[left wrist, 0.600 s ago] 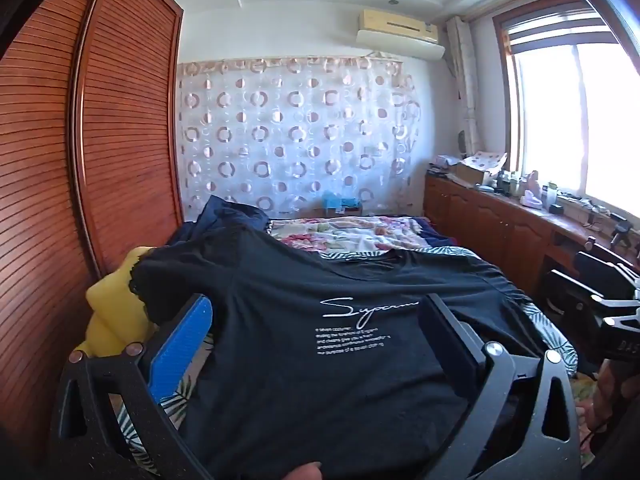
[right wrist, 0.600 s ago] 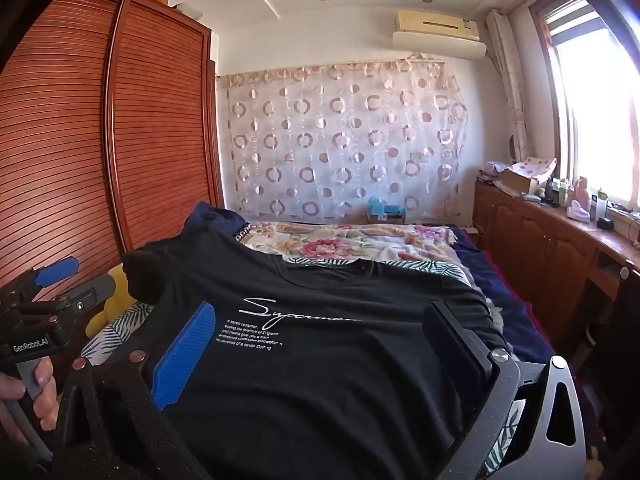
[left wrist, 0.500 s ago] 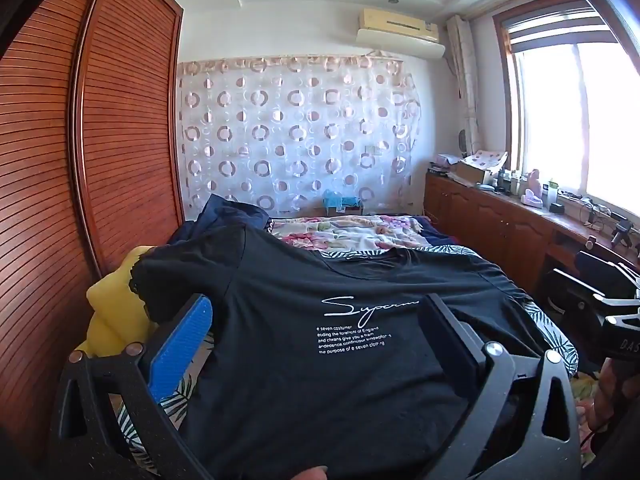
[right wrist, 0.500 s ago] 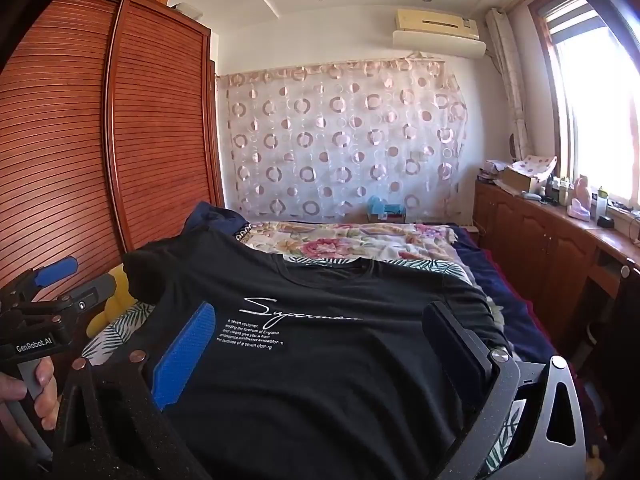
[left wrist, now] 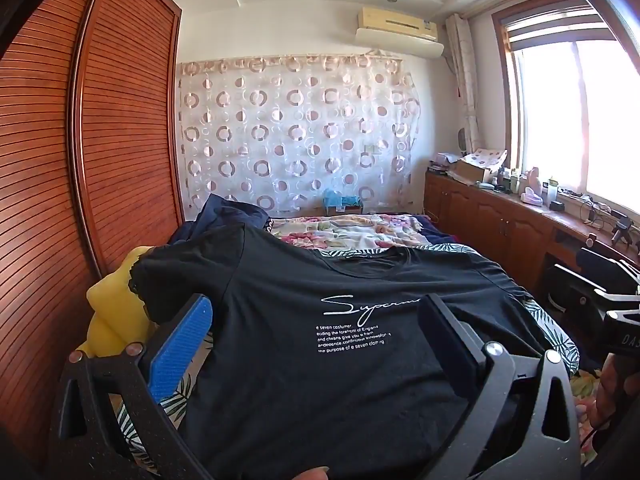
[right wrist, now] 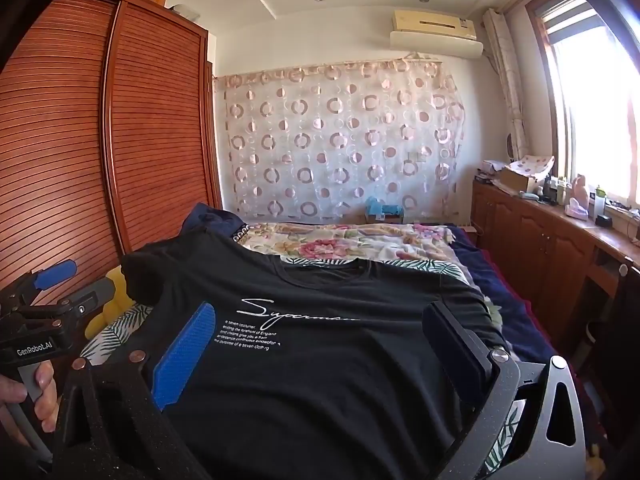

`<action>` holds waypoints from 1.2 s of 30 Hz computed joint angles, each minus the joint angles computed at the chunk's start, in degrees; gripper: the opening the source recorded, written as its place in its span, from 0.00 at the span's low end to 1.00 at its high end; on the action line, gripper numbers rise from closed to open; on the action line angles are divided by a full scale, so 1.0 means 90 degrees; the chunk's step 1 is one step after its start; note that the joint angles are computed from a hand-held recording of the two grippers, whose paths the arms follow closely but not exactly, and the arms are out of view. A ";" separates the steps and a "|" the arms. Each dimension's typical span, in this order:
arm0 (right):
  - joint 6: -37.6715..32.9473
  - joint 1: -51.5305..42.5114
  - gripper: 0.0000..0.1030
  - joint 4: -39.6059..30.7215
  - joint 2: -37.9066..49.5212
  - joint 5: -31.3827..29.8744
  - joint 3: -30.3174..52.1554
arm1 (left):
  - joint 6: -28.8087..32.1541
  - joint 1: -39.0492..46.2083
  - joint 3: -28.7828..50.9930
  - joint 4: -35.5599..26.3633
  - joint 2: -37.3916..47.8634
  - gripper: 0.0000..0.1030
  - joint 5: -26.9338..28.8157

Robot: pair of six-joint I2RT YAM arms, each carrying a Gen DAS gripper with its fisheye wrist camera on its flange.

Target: Fold small clothes

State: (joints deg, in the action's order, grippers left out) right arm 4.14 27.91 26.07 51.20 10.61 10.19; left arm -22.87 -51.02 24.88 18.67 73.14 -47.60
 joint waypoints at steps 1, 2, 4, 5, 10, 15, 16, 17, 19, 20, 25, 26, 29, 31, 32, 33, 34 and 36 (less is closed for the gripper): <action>0.0010 0.0003 1.00 -0.0032 -0.0028 0.0002 0.0002 | 0.0005 0.0000 0.0001 0.0007 0.0010 1.00 -0.0002; 0.0010 -0.0009 1.00 -0.0026 -0.0019 -0.0011 0.0004 | 0.0006 0.0004 0.0000 0.0001 -0.0004 1.00 0.0005; 0.0017 -0.0001 1.00 -0.0072 -0.0062 -0.0004 0.0006 | -0.0002 0.0001 0.0022 -0.0031 -0.0005 1.00 0.0000; 0.0020 -0.0018 1.00 -0.0061 -0.0060 -0.0019 -0.0001 | 0.0002 -0.0002 0.0024 -0.0026 0.0001 1.00 -0.0005; 0.0025 -0.0072 1.00 -0.0045 -0.0004 -0.0069 0.0009 | 0.0053 0.0049 0.0019 -0.0024 -0.0046 1.00 0.0034; 0.0039 -0.0071 1.00 -0.0033 0.0037 -0.0073 0.0027 | 0.0028 -0.0001 0.0053 -0.0054 -0.0005 1.00 -0.0039; 0.0046 -0.0073 1.00 -0.0035 0.0038 -0.0080 0.0028 | 0.0032 0.0003 0.0046 -0.0041 -0.0006 1.00 -0.0033; 0.0048 -0.0070 1.00 -0.0034 0.0041 -0.0073 0.0031 | 0.0038 0.0004 0.0049 -0.0043 -0.0004 1.00 -0.0031; 0.0045 -0.0069 1.00 -0.0011 0.0072 -0.0076 0.0035 | 0.0044 0.0004 0.0047 -0.0025 0.0006 1.00 -0.0030; 0.0050 -0.0068 1.00 -0.0003 0.0071 -0.0071 0.0030 | 0.0041 -0.0003 0.0056 -0.0048 0.0003 1.00 -0.0041; 0.0051 -0.0086 1.00 0.0038 0.0117 -0.0080 0.0034 | 0.0037 -0.0031 0.0053 -0.0033 0.0023 1.00 -0.0062; 0.0054 -0.0101 1.00 0.0050 0.0138 -0.0098 0.0036 | 0.0028 -0.0034 0.0057 -0.0048 0.0014 1.00 -0.0060; 0.0055 -0.0097 1.00 0.0056 0.0142 -0.0088 0.0027 | -0.0002 -0.0121 0.0172 -0.0176 0.0028 1.00 -0.0136; 0.0058 -0.0090 1.00 0.0058 0.0142 -0.0080 0.0030 | -0.0004 -0.0114 0.0180 -0.0186 0.0031 1.00 -0.0132; 0.0061 -0.0086 1.00 0.0053 0.0141 -0.0074 0.0035 | -0.0002 -0.0115 0.0177 -0.0192 0.0022 1.00 -0.0127; 0.0060 -0.0094 1.00 0.0079 0.0172 -0.0085 0.0041 | 0.0002 -0.0116 0.0180 -0.0188 0.0025 1.00 -0.0123; 0.0061 -0.0089 1.00 0.0082 0.0162 -0.0076 0.0033 | 0.0003 -0.0123 0.0185 -0.0187 0.0034 1.00 -0.0132; 0.0059 -0.0089 1.00 0.0090 0.0178 -0.0083 0.0038 | 0.0011 -0.0137 0.0219 -0.0244 0.0008 1.00 -0.0155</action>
State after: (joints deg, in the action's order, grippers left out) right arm 4.67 27.11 26.88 52.80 9.85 10.53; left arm -22.77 -52.25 26.85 16.47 73.22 -48.99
